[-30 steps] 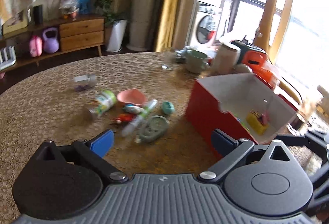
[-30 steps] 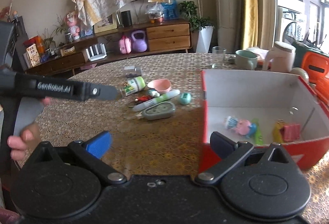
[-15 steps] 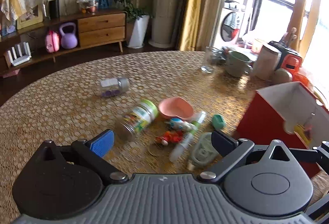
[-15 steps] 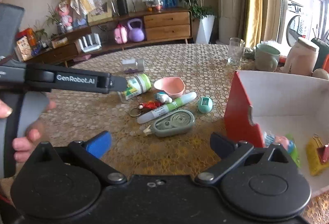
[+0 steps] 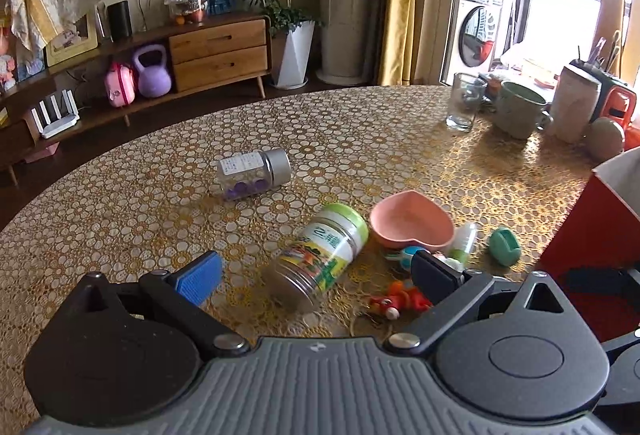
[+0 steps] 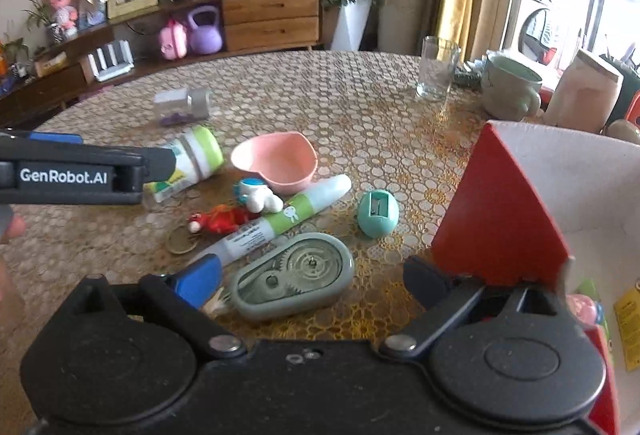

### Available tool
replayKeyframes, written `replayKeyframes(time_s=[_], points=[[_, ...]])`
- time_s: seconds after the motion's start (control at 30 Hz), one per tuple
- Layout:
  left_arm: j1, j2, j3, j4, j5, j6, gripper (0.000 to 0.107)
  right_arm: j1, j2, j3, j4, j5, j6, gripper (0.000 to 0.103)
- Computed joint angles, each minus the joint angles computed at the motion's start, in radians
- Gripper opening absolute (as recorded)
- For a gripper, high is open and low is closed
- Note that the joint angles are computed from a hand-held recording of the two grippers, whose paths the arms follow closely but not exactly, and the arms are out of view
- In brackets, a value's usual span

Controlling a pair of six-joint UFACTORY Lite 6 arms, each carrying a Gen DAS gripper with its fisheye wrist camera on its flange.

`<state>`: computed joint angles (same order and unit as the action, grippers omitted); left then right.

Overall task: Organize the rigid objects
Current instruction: 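Withdraw both grippers from the box toward the vitamin jar and correction tape, then grasp the green-lidded vitamin jar with the left gripper while the right gripper grasps the correction tape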

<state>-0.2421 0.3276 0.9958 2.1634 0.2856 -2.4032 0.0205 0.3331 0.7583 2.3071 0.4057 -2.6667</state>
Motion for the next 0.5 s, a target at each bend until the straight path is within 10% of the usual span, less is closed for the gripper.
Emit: replayKeyframes(time_s=[0.5], points=[[0.025,0.23,0.214,-0.09,0.003,0.128,0.102,0.111,0.131,0.126,0.321,-0.118,-0.185,0.097]])
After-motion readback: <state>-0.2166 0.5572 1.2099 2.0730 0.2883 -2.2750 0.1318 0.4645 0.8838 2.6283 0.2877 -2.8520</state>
